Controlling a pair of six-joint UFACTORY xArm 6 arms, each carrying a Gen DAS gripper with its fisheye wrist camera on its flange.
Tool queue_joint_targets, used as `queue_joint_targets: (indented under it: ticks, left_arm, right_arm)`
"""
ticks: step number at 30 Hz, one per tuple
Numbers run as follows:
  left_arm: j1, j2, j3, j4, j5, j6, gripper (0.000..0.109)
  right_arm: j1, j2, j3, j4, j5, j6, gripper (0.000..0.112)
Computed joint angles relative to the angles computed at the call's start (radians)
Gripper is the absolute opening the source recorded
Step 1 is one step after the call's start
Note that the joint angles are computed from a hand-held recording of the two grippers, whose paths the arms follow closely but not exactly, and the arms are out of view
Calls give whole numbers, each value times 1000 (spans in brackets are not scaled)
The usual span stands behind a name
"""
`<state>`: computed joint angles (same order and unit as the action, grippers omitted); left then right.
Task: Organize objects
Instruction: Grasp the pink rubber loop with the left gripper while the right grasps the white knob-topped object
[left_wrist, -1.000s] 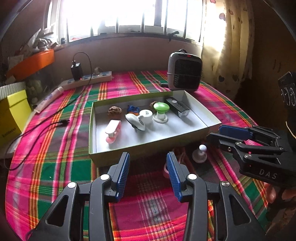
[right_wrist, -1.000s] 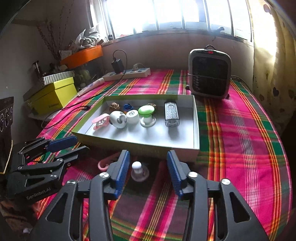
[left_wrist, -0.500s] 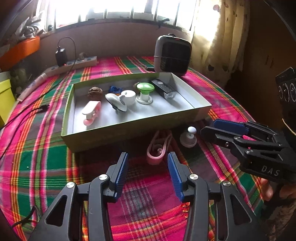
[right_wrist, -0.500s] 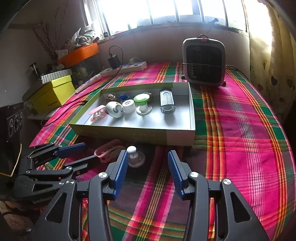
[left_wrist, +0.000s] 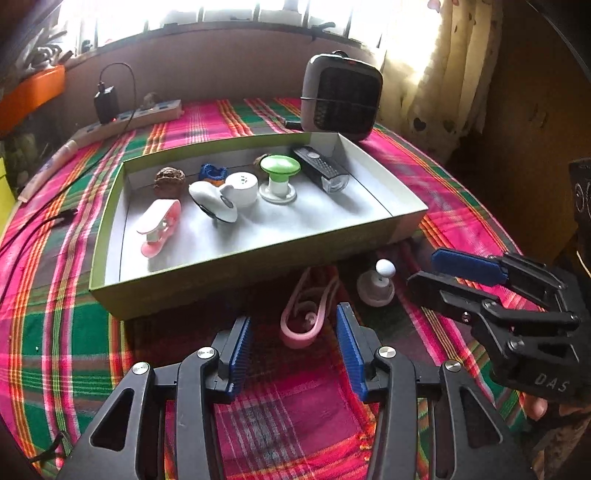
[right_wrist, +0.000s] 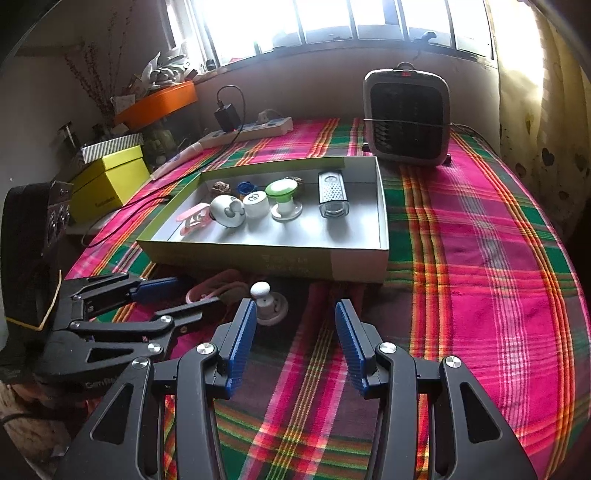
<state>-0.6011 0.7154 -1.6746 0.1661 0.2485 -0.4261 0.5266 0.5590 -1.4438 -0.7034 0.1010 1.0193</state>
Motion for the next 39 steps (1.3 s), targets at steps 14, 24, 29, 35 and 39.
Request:
queue_joint_targets:
  ticks: [14, 24, 29, 35, 39]
  left_arm:
    - [0, 21, -41, 69, 33, -49, 34]
    - [3, 2, -4, 51, 10, -43, 25]
    - [8, -15, 24, 56, -4, -56, 24]
    - [17, -46, 78, 76, -30, -91, 24]
    - [24, -57, 99, 81, -42, -109, 24]
  right_arm:
    - [9, 10, -10, 78, 14, -75, 46]
    - [23, 20, -31, 104, 43, -109, 46]
    - [37, 41, -59, 162, 66, -177, 46]
    - [56, 75, -117, 203, 124, -247, 46]
    - [67, 100, -162, 231, 175, -292, 46]
